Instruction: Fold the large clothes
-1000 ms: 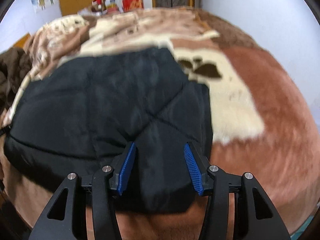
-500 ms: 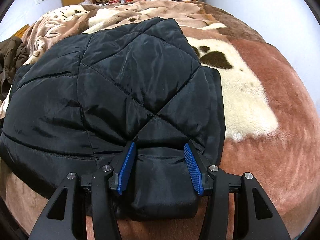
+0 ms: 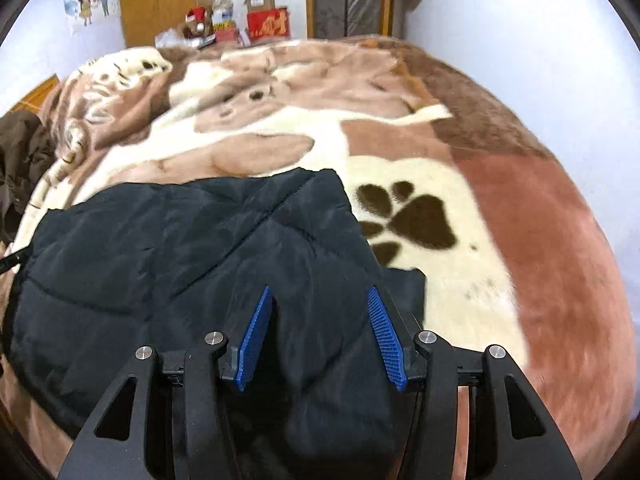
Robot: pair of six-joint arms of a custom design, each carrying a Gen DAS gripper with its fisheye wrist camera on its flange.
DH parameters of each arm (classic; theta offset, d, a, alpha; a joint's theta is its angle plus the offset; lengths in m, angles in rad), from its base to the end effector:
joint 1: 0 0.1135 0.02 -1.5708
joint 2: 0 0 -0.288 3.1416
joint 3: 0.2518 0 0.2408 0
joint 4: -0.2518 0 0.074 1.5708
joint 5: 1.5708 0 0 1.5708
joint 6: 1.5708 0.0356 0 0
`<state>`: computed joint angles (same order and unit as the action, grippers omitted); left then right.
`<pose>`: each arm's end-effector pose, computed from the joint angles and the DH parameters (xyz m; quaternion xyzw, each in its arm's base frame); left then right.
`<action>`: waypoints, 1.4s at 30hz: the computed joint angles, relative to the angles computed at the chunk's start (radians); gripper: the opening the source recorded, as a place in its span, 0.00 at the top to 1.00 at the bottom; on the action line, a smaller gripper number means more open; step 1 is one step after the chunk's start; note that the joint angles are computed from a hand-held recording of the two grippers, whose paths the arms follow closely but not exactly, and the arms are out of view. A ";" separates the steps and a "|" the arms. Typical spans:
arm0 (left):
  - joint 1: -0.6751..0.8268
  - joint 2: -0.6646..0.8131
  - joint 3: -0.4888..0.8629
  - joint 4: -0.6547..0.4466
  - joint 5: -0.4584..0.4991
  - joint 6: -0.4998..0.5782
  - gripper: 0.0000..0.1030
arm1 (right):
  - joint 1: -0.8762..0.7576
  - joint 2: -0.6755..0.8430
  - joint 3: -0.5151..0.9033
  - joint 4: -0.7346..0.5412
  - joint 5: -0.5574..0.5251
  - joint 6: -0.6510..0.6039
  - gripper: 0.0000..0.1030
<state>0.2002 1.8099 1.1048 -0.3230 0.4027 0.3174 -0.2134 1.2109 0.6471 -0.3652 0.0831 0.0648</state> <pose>0.3554 0.0579 0.1964 0.1088 0.9392 -0.1191 0.3032 0.2078 -0.0481 0.2214 0.1444 0.9372 -0.0627 0.3114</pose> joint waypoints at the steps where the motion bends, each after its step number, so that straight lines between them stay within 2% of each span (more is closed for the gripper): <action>1: -0.007 0.006 -0.009 0.011 -0.010 0.002 0.93 | -0.003 0.044 0.001 0.019 0.010 -0.009 0.50; 5: -0.021 0.018 -0.031 0.047 -0.020 -0.001 0.93 | -0.029 0.109 -0.039 0.091 0.000 -0.008 0.50; 18: -0.048 0.034 -0.058 0.112 -0.059 -0.003 0.94 | -0.041 0.146 -0.052 0.148 0.006 -0.032 0.50; 28: -0.052 0.017 -0.066 0.120 -0.074 -0.002 0.94 | -0.028 0.132 -0.050 0.139 0.024 -0.018 0.50; 32: -0.015 -0.028 -0.055 0.070 -0.024 0.005 0.94 | -0.051 0.064 -0.028 0.063 -0.002 -0.024 0.49; 33: 0.002 -0.043 -0.048 0.046 -0.003 0.014 0.92 | -0.065 0.028 -0.021 0.029 -0.020 -0.024 0.49; 35: 0.041 -0.081 -0.049 0.014 0.041 0.030 0.82 | -0.087 -0.034 -0.016 -0.020 -0.056 -0.027 0.47; 37: 0.098 -0.118 -0.060 -0.007 0.096 0.046 0.56 | -0.112 -0.107 -0.020 -0.069 -0.101 -0.037 0.41; 39: 0.172 -0.140 -0.070 -0.026 0.147 0.066 0.48 | -0.142 -0.189 -0.034 -0.125 -0.145 -0.054 0.40; 42: 0.257 -0.118 -0.072 -0.069 0.173 0.099 0.46 | -0.189 -0.265 -0.075 -0.181 -0.192 -0.062 0.40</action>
